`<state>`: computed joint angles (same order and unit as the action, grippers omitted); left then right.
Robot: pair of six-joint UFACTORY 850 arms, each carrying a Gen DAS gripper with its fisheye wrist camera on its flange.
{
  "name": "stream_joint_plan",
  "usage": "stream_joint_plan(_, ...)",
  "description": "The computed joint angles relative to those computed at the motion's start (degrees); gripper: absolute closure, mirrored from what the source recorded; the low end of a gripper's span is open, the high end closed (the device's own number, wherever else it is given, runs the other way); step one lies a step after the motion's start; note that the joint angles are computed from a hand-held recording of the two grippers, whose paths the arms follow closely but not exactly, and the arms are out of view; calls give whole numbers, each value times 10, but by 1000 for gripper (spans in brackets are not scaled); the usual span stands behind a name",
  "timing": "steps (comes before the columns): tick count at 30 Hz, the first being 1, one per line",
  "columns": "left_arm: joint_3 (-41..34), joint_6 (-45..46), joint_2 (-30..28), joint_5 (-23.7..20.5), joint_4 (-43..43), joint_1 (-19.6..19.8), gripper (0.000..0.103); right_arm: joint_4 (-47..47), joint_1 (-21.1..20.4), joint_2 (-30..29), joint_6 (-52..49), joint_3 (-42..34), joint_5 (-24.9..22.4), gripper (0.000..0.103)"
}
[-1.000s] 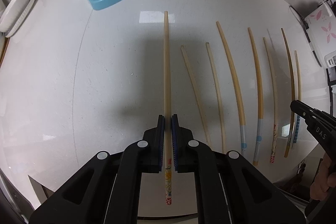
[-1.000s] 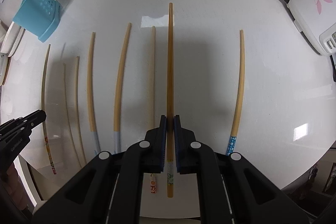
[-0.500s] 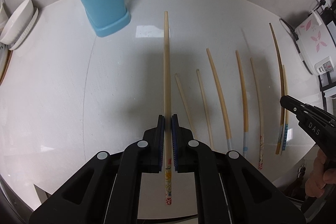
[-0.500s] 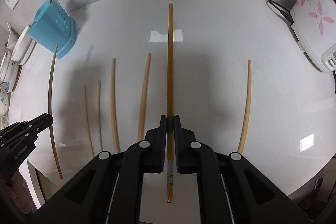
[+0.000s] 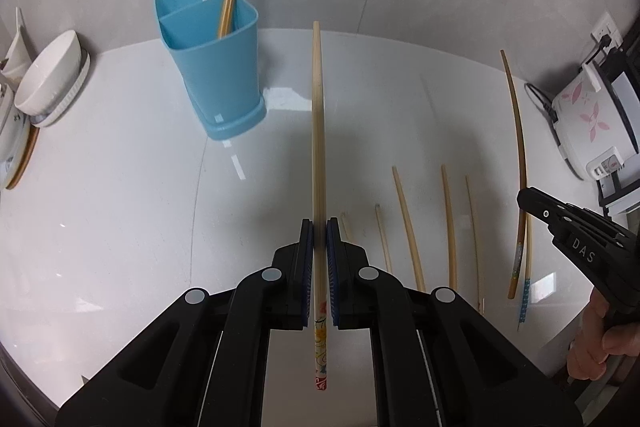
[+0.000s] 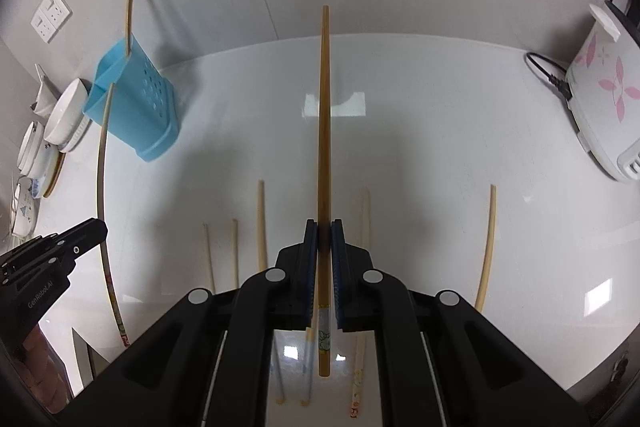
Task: Organize utensils
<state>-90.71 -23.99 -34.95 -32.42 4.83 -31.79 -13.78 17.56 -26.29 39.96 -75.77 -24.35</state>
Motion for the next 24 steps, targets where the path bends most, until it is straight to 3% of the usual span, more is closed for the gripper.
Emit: stream_joint_plan(24, -70, -20, -30, 42, 38, 31, 97, -52, 10, -52, 15, -117, 41, 97)
